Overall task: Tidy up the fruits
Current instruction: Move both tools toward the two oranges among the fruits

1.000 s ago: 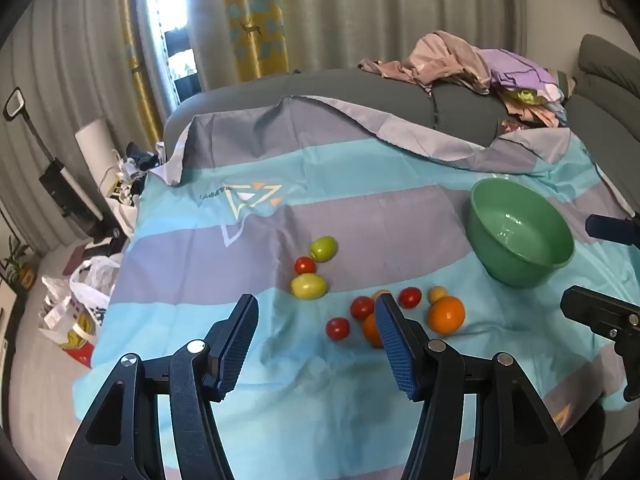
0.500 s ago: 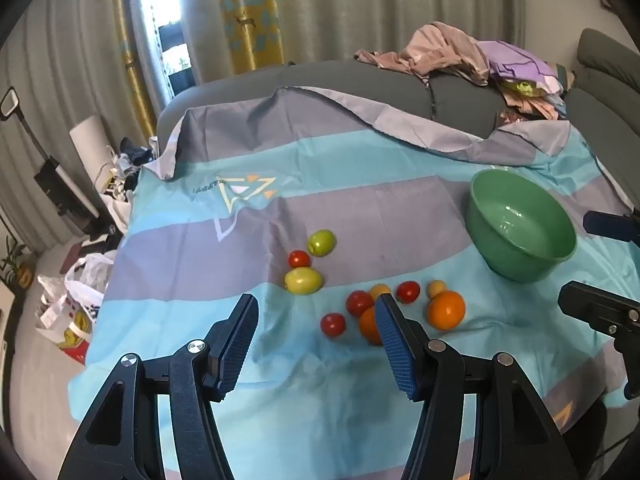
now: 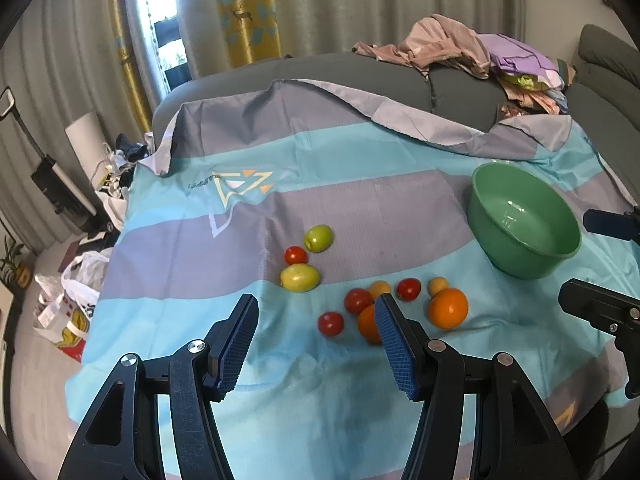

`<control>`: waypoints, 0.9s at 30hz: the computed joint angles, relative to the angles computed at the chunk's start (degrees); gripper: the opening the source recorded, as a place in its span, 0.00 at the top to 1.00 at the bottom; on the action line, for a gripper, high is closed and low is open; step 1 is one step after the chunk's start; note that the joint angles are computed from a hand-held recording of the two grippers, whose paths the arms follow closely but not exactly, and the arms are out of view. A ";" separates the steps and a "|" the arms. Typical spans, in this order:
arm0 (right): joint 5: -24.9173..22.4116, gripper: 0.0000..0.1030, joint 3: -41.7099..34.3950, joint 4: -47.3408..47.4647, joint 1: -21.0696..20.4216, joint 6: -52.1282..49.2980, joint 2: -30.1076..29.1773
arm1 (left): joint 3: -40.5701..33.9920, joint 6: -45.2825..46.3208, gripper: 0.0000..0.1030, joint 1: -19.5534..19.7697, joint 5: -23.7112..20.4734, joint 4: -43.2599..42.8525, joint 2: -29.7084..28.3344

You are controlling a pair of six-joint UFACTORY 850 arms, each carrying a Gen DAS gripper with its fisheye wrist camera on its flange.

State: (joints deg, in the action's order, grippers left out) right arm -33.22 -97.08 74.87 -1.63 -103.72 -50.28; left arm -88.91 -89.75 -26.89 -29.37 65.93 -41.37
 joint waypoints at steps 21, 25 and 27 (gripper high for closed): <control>-8.26 0.03 -9.10 -8.07 0.45 11.58 -10.72 | 2.47 7.13 0.41 5.20 22.61 -13.92 -4.02; -9.65 0.08 -13.19 -7.76 0.76 13.57 -14.19 | 1.45 12.71 0.41 5.31 23.14 -18.48 -5.24; -9.56 0.11 -15.57 -9.52 0.95 16.29 -15.88 | 0.39 15.78 0.41 5.32 23.20 -20.80 -6.12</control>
